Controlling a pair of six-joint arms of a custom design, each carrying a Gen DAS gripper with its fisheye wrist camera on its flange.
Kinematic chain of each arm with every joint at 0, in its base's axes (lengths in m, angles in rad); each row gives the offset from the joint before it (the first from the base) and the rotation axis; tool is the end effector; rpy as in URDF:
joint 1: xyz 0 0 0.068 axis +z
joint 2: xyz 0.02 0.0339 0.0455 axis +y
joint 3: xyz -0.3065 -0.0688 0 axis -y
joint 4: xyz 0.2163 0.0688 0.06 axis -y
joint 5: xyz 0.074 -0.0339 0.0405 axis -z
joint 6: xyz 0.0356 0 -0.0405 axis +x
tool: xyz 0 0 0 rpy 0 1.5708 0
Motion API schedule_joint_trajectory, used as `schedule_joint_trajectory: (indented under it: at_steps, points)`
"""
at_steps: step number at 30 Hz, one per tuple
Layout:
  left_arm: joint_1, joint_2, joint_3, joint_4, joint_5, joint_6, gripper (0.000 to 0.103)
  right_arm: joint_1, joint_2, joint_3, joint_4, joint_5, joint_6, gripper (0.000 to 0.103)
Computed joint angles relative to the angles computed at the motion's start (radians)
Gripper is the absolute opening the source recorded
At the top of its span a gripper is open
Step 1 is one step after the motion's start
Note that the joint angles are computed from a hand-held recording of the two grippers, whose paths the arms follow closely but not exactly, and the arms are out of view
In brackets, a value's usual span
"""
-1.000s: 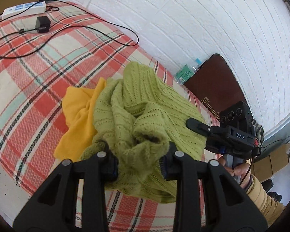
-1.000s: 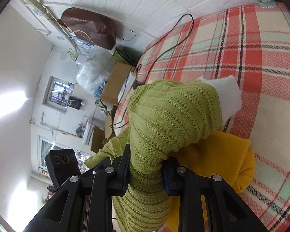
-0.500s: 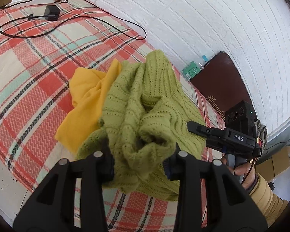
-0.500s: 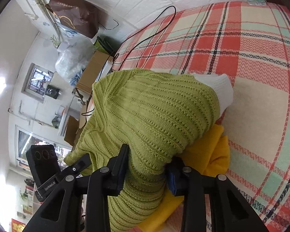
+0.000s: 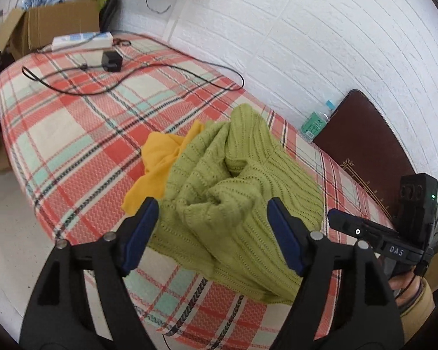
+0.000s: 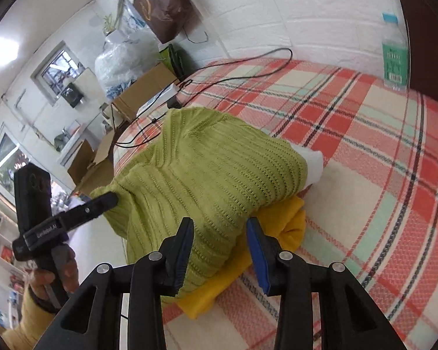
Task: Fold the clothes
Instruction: 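Lower the sweater onto the yellow garment and open both grippers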
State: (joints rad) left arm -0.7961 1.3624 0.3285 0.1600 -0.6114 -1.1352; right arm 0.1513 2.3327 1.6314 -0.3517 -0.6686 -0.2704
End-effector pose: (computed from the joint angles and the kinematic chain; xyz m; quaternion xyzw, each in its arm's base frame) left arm 0.1440 -0.1179 0.1791 -0.2525 0.8661 -0.1069 0.4179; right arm 0.4771 0.0951 0.1530 -0.2733 0.8754 0.3022 0.2603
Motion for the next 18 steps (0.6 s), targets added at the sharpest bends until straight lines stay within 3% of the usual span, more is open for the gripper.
schedule_joint_trajectory:
  at_steps: [3,6,11,14,18]
  points:
    - [-0.149,0.009,0.09,-0.177,-0.195,-0.077,0.079,0.03,-0.089,-0.161,0.153,0.03,-0.093,0.039]
    - [-0.195,0.058,0.124,-0.151,-0.229,-0.003,0.079,0.06,-0.08,-0.169,0.143,0.034,-0.142,0.04]
    - [-0.094,0.203,0.112,0.016,-0.09,0.132,0.079,0.095,-0.029,-0.158,0.135,0.093,-0.18,0.04]
    - [0.007,0.253,0.035,0.174,0.022,0.133,0.08,0.087,-0.027,-0.167,0.138,0.079,-0.177,0.04]
    - [0.038,0.282,-0.027,0.29,0.058,0.131,0.08,0.074,-0.043,-0.19,0.14,0.056,-0.199,0.04]
